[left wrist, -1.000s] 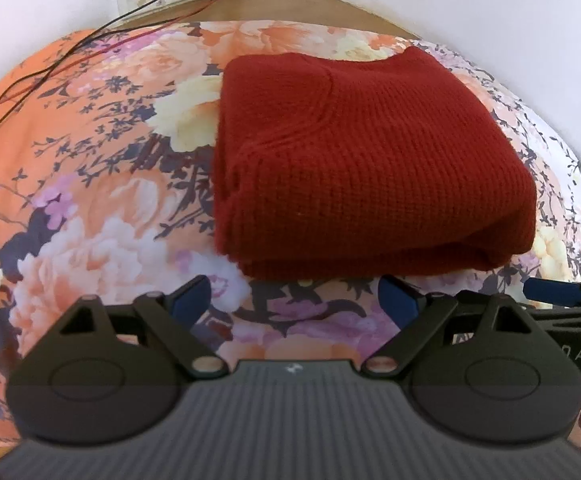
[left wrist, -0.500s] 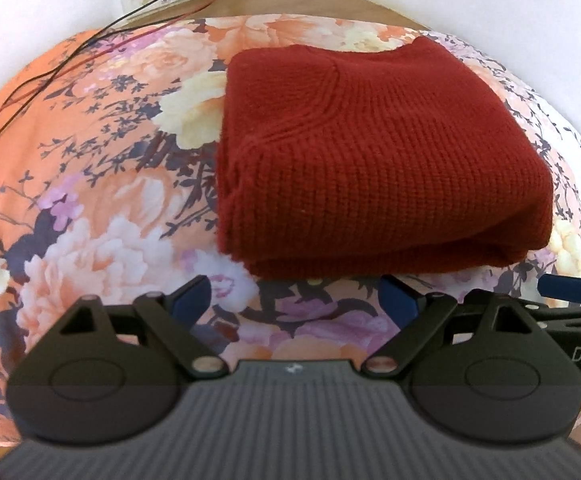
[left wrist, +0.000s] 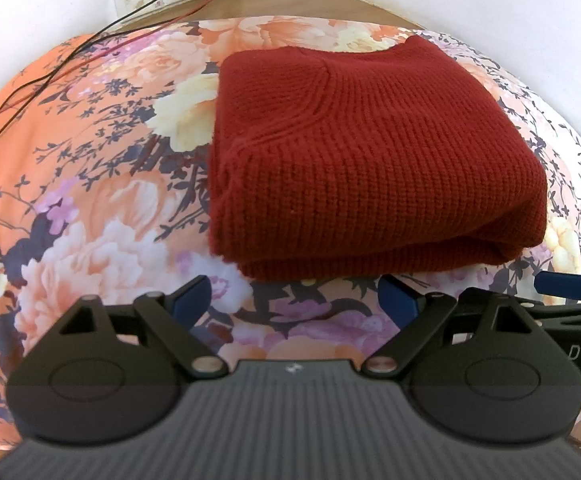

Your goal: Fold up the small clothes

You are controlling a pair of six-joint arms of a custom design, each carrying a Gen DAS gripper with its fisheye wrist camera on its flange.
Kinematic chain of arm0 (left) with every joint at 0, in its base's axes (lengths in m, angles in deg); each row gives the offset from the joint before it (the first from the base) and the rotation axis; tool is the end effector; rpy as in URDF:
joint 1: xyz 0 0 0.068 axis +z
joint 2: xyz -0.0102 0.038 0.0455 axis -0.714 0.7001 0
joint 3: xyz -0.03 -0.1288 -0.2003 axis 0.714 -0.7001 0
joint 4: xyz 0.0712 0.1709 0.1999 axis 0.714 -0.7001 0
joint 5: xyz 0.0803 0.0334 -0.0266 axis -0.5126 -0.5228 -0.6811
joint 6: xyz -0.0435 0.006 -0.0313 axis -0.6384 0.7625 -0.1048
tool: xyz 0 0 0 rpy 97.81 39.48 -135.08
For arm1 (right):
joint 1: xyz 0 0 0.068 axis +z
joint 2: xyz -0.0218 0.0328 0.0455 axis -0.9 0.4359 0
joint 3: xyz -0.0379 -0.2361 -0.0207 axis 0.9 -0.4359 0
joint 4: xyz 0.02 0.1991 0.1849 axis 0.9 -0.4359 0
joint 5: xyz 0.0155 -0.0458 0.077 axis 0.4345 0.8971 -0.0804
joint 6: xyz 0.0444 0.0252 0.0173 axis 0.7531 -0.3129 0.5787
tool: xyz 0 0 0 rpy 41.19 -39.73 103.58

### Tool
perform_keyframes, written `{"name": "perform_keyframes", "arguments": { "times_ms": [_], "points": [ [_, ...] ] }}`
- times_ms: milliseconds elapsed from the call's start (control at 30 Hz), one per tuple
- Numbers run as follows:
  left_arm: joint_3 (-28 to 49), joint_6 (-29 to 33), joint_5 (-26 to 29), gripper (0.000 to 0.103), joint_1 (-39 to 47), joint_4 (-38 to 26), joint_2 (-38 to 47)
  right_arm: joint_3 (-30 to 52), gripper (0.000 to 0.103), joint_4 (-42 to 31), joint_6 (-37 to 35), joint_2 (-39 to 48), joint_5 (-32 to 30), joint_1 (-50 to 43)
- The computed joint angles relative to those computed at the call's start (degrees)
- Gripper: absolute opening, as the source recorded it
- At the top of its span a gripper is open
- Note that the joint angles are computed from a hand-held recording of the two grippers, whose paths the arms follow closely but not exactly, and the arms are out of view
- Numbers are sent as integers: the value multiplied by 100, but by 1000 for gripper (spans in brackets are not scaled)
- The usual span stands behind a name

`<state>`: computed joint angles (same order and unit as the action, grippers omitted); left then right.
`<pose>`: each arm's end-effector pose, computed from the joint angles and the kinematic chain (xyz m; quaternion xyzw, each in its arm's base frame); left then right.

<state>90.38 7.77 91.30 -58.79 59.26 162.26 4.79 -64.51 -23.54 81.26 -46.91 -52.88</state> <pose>0.3541 -0.0893 0.1433 0.2252 0.9354 -0.0847 0.2591 0.2463 0.0443 0.1072 0.2047 0.9311 0.0545 0.2969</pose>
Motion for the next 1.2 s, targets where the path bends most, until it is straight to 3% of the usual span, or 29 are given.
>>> {"name": "perform_keyframes", "arguments": {
  "times_ms": [1200],
  "points": [
    [-22, 22, -30, 91, -15, 1, -46, 7, 103, -50, -18, -65, 51, 67]
  ]
}}
